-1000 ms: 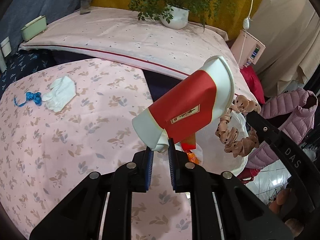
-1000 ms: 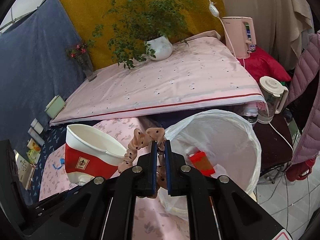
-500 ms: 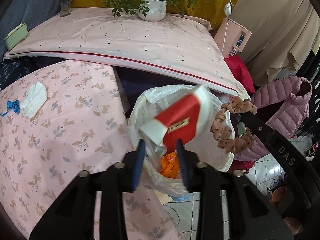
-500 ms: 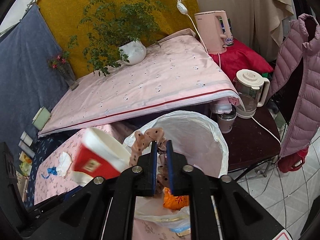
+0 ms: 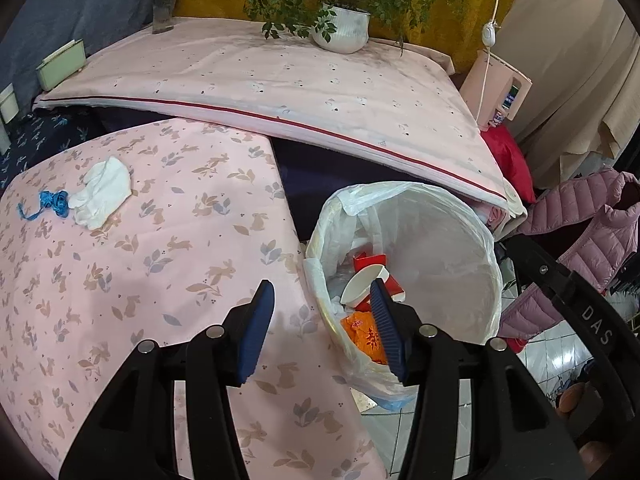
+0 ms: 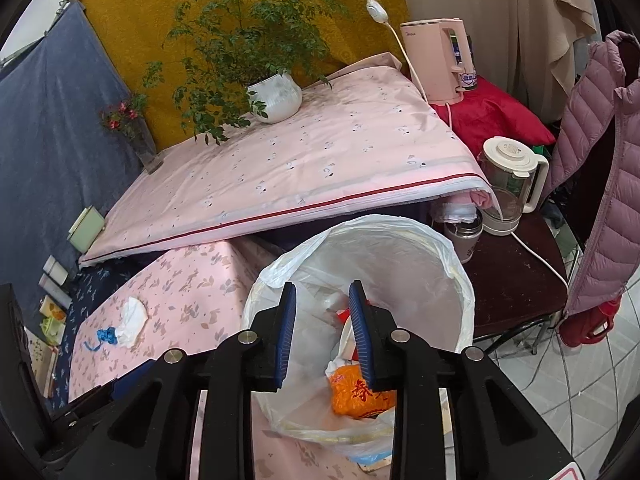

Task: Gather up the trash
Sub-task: 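Move both open grippers back toward the blue ribbon and white glove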

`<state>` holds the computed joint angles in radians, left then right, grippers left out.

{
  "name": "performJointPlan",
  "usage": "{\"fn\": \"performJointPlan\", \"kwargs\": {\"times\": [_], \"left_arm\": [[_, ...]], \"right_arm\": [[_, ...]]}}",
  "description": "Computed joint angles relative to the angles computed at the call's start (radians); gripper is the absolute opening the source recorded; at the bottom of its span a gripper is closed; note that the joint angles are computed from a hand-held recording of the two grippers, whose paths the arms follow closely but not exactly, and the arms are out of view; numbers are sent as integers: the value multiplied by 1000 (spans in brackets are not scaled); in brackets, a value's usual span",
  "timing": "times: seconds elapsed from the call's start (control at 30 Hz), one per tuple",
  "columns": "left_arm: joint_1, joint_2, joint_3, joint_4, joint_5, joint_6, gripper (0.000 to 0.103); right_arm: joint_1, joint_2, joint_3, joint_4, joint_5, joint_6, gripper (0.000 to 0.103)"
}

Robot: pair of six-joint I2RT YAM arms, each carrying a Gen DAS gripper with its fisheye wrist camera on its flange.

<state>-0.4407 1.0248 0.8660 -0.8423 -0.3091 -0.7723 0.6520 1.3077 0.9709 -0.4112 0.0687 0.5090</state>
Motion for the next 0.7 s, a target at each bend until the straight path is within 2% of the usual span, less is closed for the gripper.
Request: {"fn": "performJointPlan", "kwargs": {"times": [0.1, 0.43, 0.53, 0.7], "left_arm": [[10, -28, -13, -16, -10, 3, 47], [96, -163, -68, -89, -36, 33, 47], [160, -211, -89, -96, -8, 65, 47], [252, -273, -115, -113, 19, 128, 47]], "right_arm": [[27, 3, 8, -4, 13, 5, 34], [149, 34, 23, -23, 69, 49, 39], [199, 50, 33, -35, 96, 54, 39], [266, 79, 59, -39, 127, 78, 45]]}}
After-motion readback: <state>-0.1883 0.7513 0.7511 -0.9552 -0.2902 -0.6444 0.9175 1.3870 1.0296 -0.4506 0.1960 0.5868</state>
